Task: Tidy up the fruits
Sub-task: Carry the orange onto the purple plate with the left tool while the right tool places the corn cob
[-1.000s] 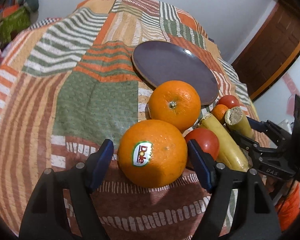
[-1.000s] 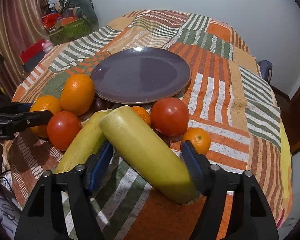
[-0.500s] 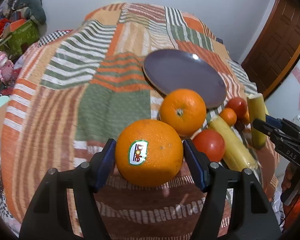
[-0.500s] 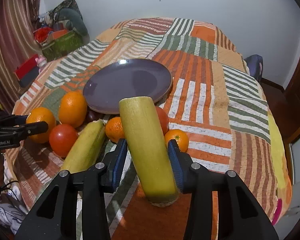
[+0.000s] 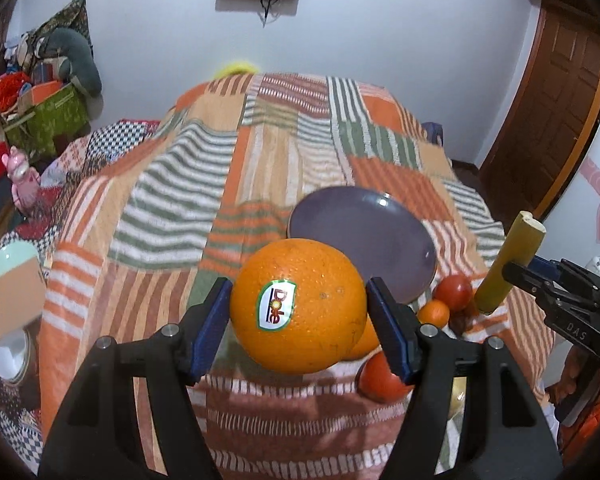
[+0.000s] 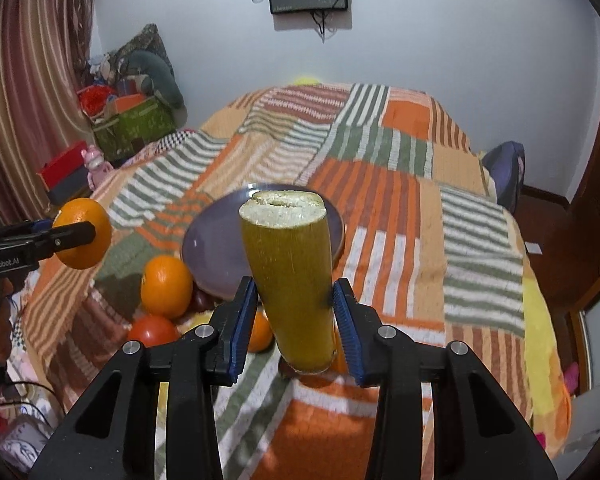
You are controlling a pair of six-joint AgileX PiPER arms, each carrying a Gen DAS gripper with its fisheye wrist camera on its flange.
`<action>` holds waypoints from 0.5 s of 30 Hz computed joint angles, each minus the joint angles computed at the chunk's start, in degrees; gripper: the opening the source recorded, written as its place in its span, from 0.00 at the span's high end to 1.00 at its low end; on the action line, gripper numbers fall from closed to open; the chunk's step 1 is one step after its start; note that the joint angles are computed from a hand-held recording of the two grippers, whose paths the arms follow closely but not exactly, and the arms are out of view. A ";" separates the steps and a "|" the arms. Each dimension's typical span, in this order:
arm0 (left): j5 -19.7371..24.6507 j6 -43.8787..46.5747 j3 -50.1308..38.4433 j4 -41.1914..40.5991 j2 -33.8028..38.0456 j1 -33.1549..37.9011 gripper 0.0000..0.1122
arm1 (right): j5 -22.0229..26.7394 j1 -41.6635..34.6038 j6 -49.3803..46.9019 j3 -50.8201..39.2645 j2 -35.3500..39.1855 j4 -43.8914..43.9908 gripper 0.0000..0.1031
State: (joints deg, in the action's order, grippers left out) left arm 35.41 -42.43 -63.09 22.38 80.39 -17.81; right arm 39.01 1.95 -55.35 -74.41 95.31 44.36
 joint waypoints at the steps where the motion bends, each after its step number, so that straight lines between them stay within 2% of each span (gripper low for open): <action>1: 0.10 -0.11 -0.76 0.43 0.28 -0.17 0.40 | 0.02 0.06 -0.27 -0.62 0.12 0.45 0.65; 15: -0.17 5.00 -11.92 -0.84 7.37 0.88 0.40 | -1.53 3.45 -1.78 -7.11 4.38 3.25 0.65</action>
